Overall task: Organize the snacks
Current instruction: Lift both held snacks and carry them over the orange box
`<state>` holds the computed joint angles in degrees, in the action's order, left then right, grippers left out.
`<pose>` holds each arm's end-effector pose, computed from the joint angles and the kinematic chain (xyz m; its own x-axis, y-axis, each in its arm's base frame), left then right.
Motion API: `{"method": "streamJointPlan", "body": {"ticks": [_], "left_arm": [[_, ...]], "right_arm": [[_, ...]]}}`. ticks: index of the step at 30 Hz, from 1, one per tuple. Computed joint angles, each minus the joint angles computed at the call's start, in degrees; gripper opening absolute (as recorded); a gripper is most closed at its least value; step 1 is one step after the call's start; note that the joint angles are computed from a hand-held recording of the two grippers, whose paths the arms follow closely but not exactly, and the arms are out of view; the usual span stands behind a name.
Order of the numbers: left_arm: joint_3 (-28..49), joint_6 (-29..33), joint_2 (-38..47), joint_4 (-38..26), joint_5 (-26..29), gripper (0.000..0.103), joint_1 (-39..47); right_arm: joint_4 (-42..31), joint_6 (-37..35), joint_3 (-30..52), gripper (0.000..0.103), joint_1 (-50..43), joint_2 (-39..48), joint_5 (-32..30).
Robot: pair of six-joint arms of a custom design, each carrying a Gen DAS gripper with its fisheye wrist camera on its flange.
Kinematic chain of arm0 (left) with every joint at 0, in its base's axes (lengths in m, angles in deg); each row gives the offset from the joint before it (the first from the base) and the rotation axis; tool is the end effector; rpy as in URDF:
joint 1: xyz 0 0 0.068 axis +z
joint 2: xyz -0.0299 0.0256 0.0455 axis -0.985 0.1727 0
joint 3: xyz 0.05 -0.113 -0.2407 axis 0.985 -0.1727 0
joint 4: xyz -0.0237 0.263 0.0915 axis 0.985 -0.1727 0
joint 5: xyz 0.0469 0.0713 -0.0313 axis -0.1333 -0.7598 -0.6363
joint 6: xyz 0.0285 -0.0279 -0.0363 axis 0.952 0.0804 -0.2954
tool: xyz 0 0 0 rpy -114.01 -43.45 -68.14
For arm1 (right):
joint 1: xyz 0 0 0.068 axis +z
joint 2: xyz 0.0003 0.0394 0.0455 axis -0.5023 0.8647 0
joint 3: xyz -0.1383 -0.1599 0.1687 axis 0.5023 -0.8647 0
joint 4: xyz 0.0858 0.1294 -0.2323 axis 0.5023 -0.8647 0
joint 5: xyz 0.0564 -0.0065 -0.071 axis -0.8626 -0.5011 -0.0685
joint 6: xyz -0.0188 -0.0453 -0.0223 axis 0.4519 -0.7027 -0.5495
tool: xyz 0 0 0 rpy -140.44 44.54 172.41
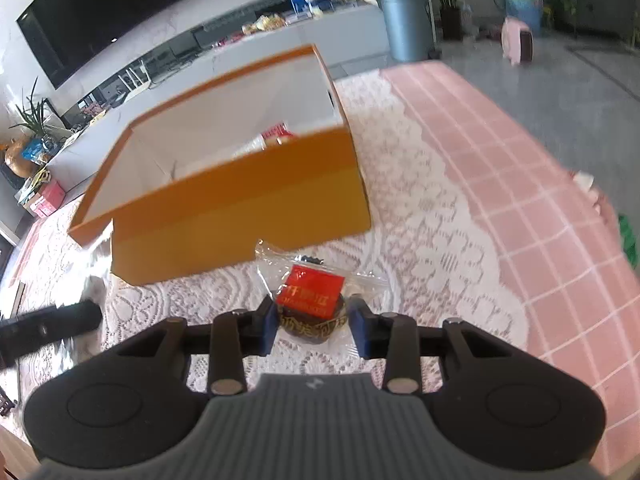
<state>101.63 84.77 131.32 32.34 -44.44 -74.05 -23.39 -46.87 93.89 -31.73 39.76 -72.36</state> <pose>0.2457 0.0118 0.2236 -0.7448 -0.1273 -0.6550 0.1259 0.9372 -0.3253 0.3058 0.0012 0.2588 -0.8306 0.1154 -0.5447 -0.0486 0.9596 0.2773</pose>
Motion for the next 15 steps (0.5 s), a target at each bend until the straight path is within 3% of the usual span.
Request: {"method": "streamJointPlan", "body": {"ticks": [8, 15], "left_arm": [[5.41, 0.13, 1.79, 0.17, 0.59, 0.068, -0.25], [10.69, 0.45, 6.7, 2.82, -1.07, 0.069, -1.7]], "right_arm": [[-1.26, -2.22, 5.37, 0.035, 2.09, -3.76, 1.29], [-0.46, -2.93, 13.96, 0.035, 3.64, 0.97, 0.96]]}}
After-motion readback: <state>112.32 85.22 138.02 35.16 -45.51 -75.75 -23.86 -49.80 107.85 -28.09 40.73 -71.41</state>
